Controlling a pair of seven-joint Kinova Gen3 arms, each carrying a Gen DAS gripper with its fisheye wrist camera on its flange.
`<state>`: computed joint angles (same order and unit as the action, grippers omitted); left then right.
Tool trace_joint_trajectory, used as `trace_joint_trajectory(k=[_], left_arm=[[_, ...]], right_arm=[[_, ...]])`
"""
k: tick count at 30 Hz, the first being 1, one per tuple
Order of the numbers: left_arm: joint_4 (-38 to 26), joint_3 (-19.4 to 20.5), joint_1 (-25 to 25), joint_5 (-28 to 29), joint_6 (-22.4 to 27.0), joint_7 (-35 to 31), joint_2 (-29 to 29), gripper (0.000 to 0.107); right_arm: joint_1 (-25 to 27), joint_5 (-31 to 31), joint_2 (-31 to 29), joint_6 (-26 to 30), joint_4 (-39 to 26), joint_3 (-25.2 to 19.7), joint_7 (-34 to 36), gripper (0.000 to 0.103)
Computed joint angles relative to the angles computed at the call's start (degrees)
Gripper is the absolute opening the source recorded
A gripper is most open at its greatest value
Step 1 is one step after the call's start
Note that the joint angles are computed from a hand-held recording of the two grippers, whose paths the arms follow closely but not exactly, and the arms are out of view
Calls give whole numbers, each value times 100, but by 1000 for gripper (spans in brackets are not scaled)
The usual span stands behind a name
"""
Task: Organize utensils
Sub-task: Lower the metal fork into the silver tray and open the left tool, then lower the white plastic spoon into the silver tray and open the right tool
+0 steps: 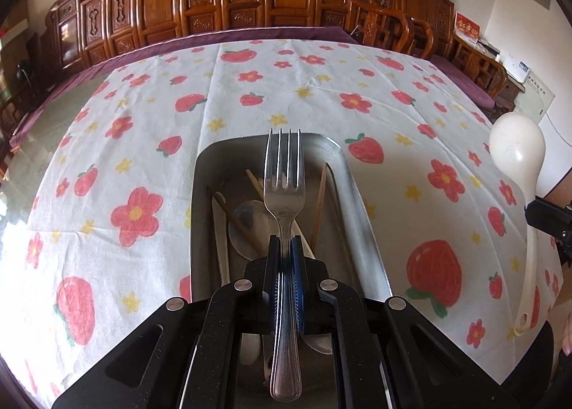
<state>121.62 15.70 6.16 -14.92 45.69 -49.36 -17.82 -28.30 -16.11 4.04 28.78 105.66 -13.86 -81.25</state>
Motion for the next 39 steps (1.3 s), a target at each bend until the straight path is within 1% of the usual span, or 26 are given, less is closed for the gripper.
trace_joint_trajectory(k=[10, 17, 22, 30, 31, 33, 34, 39], left_arm=[[115, -129, 63, 89, -155, -85, 224, 6], [94, -298, 104, 271, -132, -279, 210, 6], [81, -242, 46, 251, -36, -305, -35, 7], [36, -290, -148, 342, 333, -603, -693, 8], [33, -315, -183, 366, 391, -656, -786, 9], [35, -349, -261, 414, 465, -748, -937, 17], [35, -369, -298, 443, 495, -797, -1008, 18], [20, -454, -457, 596, 656, -1036, -1293, 18]], right_arm=[[-28, 13, 94, 11, -63, -25, -11, 5], [-92, 71, 135, 27, -144, -55, -73, 5], [-157, 120, 193, 30, -227, -85, -123, 5], [-353, 265, 410, 25, -472, -162, -285, 5], [-395, 301, 456, 27, -526, -172, -317, 5], [-497, 395, 567, 33, -652, -183, -412, 5], [-538, 438, 614, 37, -705, -186, -453, 5], [-823, 741, 944, 91, -1075, -169, -738, 5]])
